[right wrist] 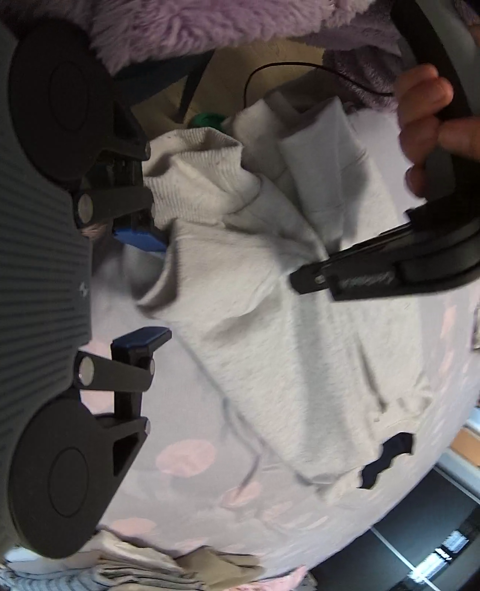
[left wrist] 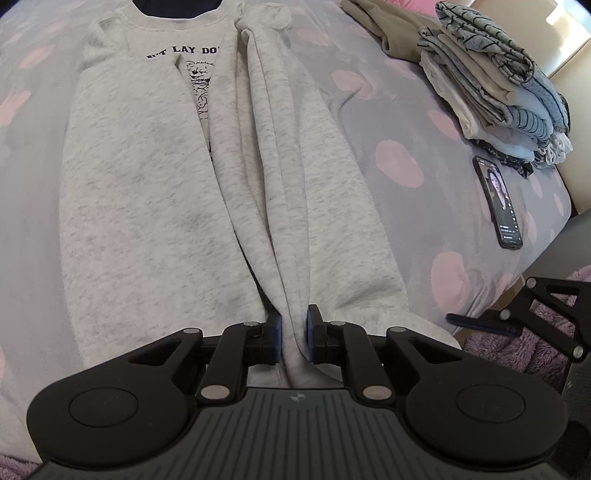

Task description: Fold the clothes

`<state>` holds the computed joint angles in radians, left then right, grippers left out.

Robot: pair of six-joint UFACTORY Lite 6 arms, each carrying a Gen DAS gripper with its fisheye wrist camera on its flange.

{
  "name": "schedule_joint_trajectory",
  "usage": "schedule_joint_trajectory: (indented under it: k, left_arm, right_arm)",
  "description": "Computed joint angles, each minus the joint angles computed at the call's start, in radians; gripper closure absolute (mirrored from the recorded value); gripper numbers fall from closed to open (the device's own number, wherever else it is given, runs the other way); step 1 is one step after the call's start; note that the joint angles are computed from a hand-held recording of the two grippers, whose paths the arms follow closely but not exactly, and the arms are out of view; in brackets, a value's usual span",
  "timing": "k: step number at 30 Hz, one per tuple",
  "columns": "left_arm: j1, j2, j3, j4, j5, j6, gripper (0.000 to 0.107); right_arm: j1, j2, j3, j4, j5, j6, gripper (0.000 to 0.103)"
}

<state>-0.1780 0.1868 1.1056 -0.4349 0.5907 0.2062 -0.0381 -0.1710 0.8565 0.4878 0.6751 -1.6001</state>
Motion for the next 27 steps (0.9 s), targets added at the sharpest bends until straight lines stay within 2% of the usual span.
schedule_joint_trajectory:
  k: [1,3,6,11,21,25,27]
  left_arm:
    - [0.005,-0.002,-0.004,-0.015,-0.001,0.013,0.097]
    - [0.016,-0.007,-0.014,-0.044,-0.002,0.036,0.097]
    - [0.034,-0.006,-0.022,-0.102,0.002,0.086,0.097]
    - [0.026,-0.007,-0.03,-0.11,-0.005,0.103,0.097]
    - [0.048,-0.071,-0.065,-0.109,0.018,0.095,0.093]
    - [0.064,-0.153,-0.098,-0.101,0.063,0.106,0.092]
    - [0.075,-0.185,-0.115,-0.126,0.093,0.132,0.085]
  right_arm:
    - [0.0,-0.012,-0.005,0.012,-0.016,-0.013,0.097]
    - [-0.018,-0.038,0.002,0.042,0.005,-0.044,0.097]
    - [-0.074,-0.056,0.058,0.091,0.167,-0.112,0.098]
    - [-0.027,-0.111,0.036,0.057,0.253,-0.137,0.098]
    - [0.094,0.145,0.098,-0.084,0.193,0.146,0.096]
    - [0.069,0.154,0.137,-0.064,0.245,0.158,0.09]
    - [0.034,0.143,0.165,-0.049,0.275,0.153,0.081]
